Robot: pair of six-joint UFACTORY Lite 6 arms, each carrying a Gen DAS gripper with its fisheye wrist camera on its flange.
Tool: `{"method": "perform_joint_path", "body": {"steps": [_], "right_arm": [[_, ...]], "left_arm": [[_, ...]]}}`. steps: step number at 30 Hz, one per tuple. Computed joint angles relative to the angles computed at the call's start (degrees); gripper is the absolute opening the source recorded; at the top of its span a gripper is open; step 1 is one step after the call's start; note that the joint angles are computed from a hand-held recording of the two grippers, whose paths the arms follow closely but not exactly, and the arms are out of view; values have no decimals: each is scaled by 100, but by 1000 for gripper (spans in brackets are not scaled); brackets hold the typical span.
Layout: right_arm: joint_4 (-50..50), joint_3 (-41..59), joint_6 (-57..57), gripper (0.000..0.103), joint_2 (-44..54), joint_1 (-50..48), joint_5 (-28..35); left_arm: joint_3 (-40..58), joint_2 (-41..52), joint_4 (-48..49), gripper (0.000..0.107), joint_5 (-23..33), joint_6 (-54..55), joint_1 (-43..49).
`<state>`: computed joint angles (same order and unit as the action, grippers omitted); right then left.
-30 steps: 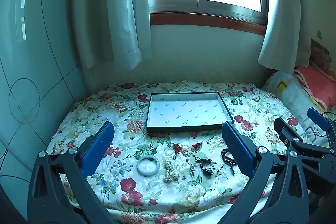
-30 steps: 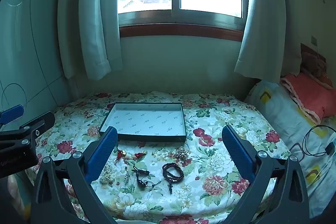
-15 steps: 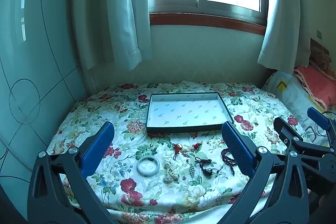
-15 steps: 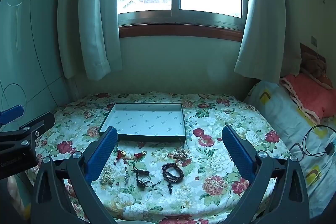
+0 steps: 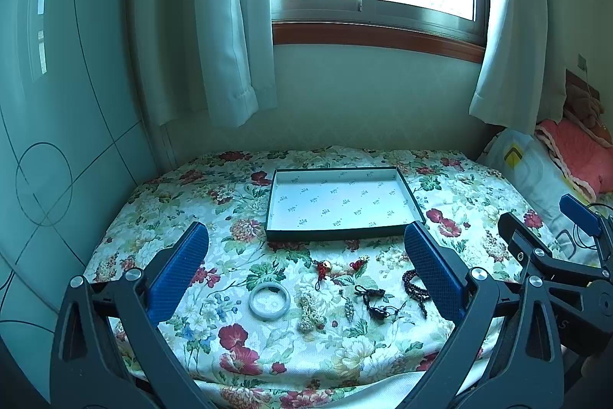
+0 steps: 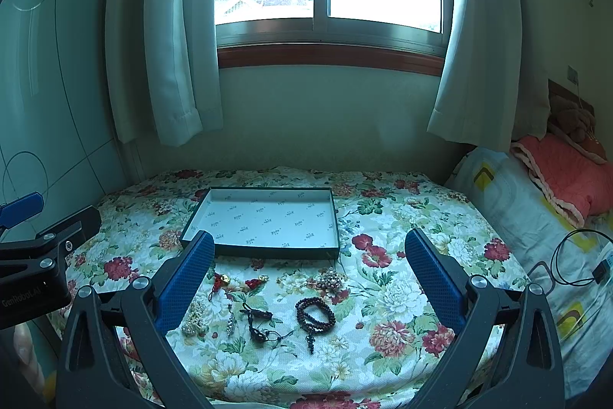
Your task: Organize jewelry
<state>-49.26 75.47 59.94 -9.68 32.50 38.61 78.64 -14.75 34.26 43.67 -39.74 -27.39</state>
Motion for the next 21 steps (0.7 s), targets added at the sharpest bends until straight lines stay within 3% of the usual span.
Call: {"method": "perform_joint_path", "body": {"steps": [21], "right_arm": [[-5,-21,11,99,1,-1,-5]], "left_arm": [[-4,-2,87,101,63,-120,-107]]}}
